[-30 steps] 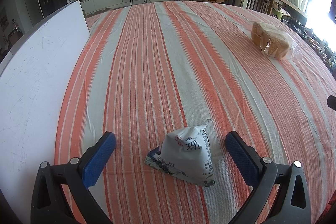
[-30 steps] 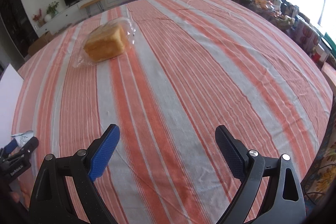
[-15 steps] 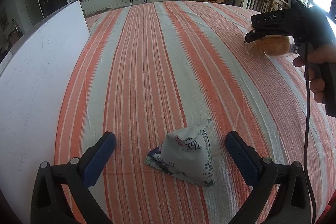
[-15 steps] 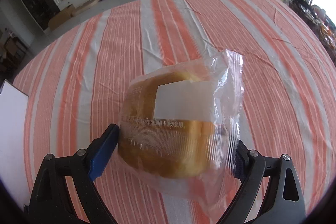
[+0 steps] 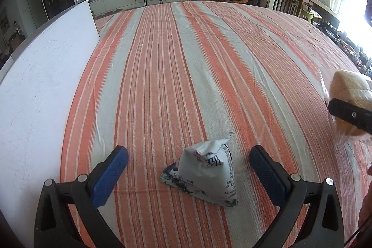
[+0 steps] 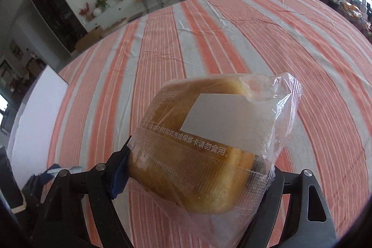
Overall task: Organize snacks
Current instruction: 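Lift the bread loaf with the right tool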
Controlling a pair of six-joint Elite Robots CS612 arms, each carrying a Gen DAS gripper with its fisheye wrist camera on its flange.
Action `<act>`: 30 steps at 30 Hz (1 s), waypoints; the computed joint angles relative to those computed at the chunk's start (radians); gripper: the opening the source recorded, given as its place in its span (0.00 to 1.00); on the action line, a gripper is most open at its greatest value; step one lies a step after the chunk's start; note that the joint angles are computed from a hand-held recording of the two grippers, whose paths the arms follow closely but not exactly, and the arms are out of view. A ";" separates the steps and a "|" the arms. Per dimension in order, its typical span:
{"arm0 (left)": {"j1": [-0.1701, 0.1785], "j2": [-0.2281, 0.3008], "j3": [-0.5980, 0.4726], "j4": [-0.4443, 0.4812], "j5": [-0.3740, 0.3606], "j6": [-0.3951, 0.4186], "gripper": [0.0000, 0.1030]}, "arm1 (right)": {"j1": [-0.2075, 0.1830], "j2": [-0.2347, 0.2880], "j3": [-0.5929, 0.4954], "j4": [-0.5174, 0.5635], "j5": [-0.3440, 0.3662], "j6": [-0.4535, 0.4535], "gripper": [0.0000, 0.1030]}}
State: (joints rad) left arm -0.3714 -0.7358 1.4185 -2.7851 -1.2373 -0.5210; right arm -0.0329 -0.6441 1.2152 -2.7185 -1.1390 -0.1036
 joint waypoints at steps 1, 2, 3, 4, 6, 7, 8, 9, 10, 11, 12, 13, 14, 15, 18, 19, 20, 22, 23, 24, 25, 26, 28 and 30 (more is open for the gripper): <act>0.000 0.000 0.000 0.000 0.000 0.000 1.00 | -0.004 -0.023 0.056 -0.039 -0.004 -0.011 0.80; 0.000 0.000 0.000 0.000 0.000 0.000 1.00 | -0.008 -0.042 0.103 -0.074 -0.010 -0.025 0.80; 0.000 0.000 0.000 0.000 0.000 0.000 1.00 | -0.009 -0.055 0.138 -0.120 -0.023 -0.038 0.82; 0.000 0.000 0.000 0.000 0.000 0.000 1.00 | -0.008 -0.066 0.166 -0.152 -0.045 -0.051 0.82; 0.000 0.000 0.000 0.000 0.000 0.000 1.00 | -0.003 -0.072 0.189 -0.183 -0.070 -0.076 0.83; 0.000 0.000 0.000 0.000 0.000 0.000 1.00 | -0.004 -0.074 0.196 -0.191 -0.070 -0.077 0.83; 0.000 0.000 0.000 0.000 0.000 0.000 1.00 | -0.005 -0.075 0.200 -0.201 -0.066 -0.068 0.83; 0.000 0.000 0.000 0.000 0.000 0.000 1.00 | -0.008 -0.075 0.204 -0.211 -0.060 -0.059 0.83; 0.000 0.000 0.000 0.000 0.000 0.000 1.00 | -0.010 -0.073 0.203 -0.217 -0.057 -0.051 0.83; 0.000 0.000 0.000 0.000 0.000 0.000 1.00 | -0.010 -0.073 0.205 -0.223 -0.058 -0.047 0.83; 0.000 0.000 0.000 0.000 0.000 0.000 1.00 | -0.011 -0.072 0.201 -0.220 -0.061 -0.048 0.83; 0.000 0.000 0.000 0.000 0.000 0.000 1.00 | -0.009 -0.073 0.202 -0.223 -0.066 -0.050 0.83; 0.000 0.000 0.000 0.000 0.000 0.000 1.00 | -0.009 -0.072 0.202 -0.224 -0.068 -0.052 0.83; 0.000 0.000 0.000 0.000 0.000 0.000 1.00 | -0.009 -0.071 0.200 -0.223 -0.067 -0.051 0.83; 0.000 0.000 0.000 -0.001 0.000 0.000 1.00 | -0.012 -0.071 0.201 -0.225 -0.054 -0.043 0.83; 0.000 0.000 0.000 -0.001 -0.001 0.000 1.00 | -0.013 -0.072 0.203 -0.227 -0.047 -0.039 0.83; 0.000 0.000 0.000 -0.001 -0.001 0.000 1.00 | -0.015 -0.071 0.203 -0.227 -0.040 -0.036 0.83; 0.000 0.000 0.000 -0.001 -0.001 0.000 1.00 | -0.018 -0.070 0.202 -0.229 -0.027 -0.028 0.84; 0.000 0.000 0.000 -0.001 -0.001 0.000 1.00 | -0.019 -0.070 0.202 -0.229 -0.021 -0.025 0.84; 0.000 0.000 0.000 -0.001 -0.001 0.001 1.00 | -0.020 -0.069 0.201 -0.230 -0.017 -0.022 0.84; 0.000 0.001 0.000 -0.001 -0.001 0.001 1.00 | -0.022 -0.069 0.201 -0.231 -0.011 -0.018 0.84; 0.000 0.001 0.000 -0.001 -0.001 0.001 1.00 | -0.023 -0.068 0.200 -0.231 -0.006 -0.015 0.84; 0.000 0.001 -0.001 -0.001 -0.001 0.001 1.00 | -0.025 -0.067 0.199 -0.233 0.005 -0.007 0.84; 0.000 0.001 0.000 -0.001 -0.001 0.001 1.00 | -0.028 -0.066 0.199 -0.236 0.014 0.001 0.83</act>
State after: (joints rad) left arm -0.3711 -0.7352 1.4182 -2.7862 -1.2380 -0.5204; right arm -0.0605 -0.7097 1.4138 -2.9540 -1.1247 -0.1028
